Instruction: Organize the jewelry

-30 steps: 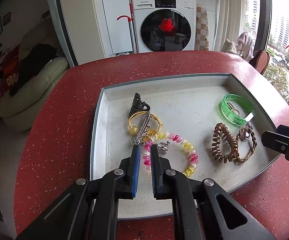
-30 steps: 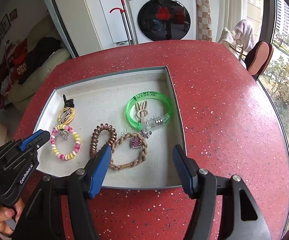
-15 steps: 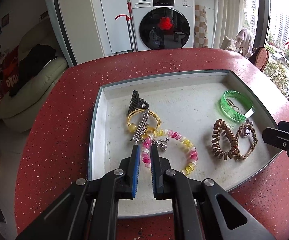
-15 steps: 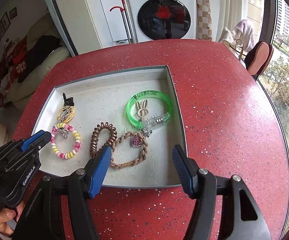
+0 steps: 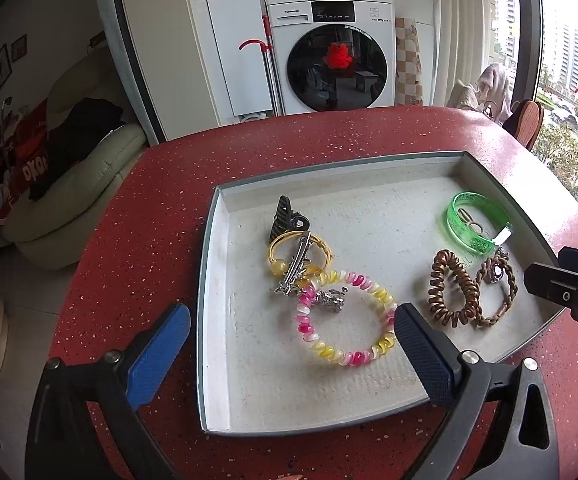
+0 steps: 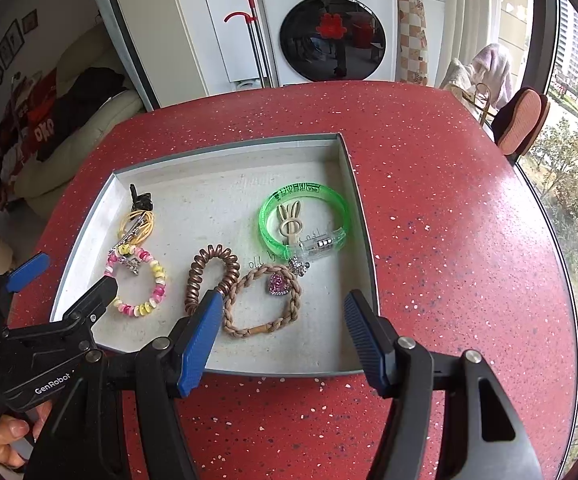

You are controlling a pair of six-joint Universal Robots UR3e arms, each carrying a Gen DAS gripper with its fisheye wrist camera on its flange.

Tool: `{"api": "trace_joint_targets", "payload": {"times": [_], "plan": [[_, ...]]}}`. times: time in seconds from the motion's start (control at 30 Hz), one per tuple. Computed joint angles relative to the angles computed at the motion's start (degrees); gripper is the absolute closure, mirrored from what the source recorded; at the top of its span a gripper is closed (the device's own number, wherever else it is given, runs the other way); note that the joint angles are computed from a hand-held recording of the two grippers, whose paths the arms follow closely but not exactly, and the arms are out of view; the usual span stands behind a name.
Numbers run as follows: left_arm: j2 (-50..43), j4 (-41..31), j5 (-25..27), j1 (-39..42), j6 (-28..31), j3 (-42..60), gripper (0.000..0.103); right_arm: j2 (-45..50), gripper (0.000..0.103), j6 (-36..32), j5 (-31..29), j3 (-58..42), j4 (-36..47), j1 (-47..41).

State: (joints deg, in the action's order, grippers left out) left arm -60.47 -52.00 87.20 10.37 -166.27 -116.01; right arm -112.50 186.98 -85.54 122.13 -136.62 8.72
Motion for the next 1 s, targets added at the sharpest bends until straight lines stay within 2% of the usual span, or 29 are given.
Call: {"api": "trace_joint_targets", "payload": {"times": [0.2,0.27,0.4,0.47,0.67,0.8,0.93,1.0], "plan": [[1.23,-0.63,0.21,0.41,0.09,-0.11,0.0,0.67,0.034,-0.26,-1.58,-0.69,0.2,0.99],[1.69,-1.53,0.05,1.04,-0.02,-0.02,0.0,0.88,0.016,-0.32,-2.1,-0.95,0.14,1.61],[3.14,-3.55,0.39,1.87,0.19,0.05,0.0,1.08,0.015,0.15,-3.53,-1.19,-0.46,3.31],[3.97,-4.25,0.36,2.17,0.55,0.0,0.0,0.98,0.0,0.7,-3.91,-1.0,-0.87,3.86],[8.34,-5.77,0.28,3.52,2.35,-1.17,0.0,-0.25,0.0,2.62,-6.93,0.68,-4.3,7.01],[12.14,-6.9,1.33,3.76,3.25,-2.32,0.0,-2.37,0.0,3.16,-5.27,1.43,-2.14,6.51],[18.7,-12.39,-1.18,7.45,6.1,-3.72,0.0,-4.35,0.0,4.04,-5.88,3.27,-1.11,7.25],[23.2,-17.25,-4.26,11.61,8.83,-4.24,0.0,-5.44,0.0,4.48,-6.48,4.45,-1.04,7.87]]}}
